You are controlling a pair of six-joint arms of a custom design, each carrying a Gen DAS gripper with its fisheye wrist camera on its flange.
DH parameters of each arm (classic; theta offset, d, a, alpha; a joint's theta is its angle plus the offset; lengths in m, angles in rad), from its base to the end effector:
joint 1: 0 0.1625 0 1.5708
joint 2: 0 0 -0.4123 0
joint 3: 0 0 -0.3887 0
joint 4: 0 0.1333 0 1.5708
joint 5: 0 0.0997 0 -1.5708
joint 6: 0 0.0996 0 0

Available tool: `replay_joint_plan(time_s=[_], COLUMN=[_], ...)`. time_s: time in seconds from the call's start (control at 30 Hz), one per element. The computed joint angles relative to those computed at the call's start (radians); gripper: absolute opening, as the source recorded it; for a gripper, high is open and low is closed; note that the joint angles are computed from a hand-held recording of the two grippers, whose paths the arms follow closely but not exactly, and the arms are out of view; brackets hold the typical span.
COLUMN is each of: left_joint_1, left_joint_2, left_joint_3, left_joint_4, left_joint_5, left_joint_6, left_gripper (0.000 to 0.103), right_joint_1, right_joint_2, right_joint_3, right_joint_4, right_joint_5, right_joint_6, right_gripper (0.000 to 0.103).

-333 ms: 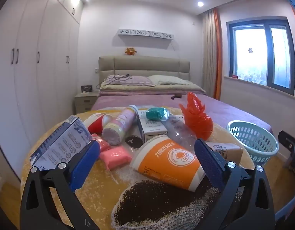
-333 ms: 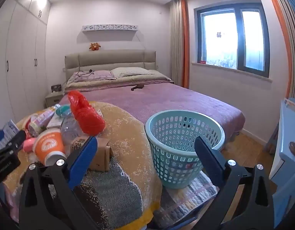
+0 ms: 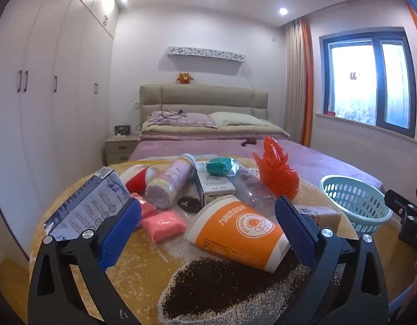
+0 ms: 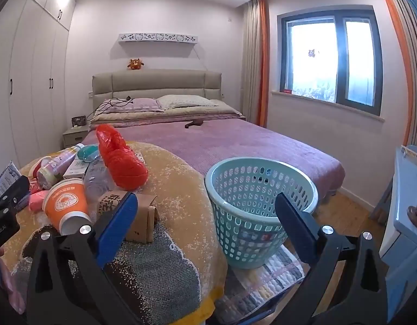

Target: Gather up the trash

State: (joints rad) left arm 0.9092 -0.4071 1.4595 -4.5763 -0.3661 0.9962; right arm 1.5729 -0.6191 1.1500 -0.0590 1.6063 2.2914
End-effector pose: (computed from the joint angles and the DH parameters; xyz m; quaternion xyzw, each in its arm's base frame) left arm -0.1699 -0.5865 0.0939 0.0229 0.6578 -0.6204 0.4265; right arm 0.1313 -0.7140 0.0709 0.3440 -0.7802 0.4697 0.2286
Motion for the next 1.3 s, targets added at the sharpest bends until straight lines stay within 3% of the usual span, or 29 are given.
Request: replay_joint_plan(time_s=[1.3], left_joint_1=[0.003], left_joint_2=[-0.021], left_joint_3=[0.035], left_joint_4=[0.040], left_joint_5=[0.036], left_joint_6=[-0.091], left_gripper=[0.096], right_joint_1=[-0.005], right_joint_2=[0.012], right_joint_3=[-0.034], right_joint_4=[0.022], right_joint_5=[0.023], right_joint_6=[0.027], right_gripper=[0.096])
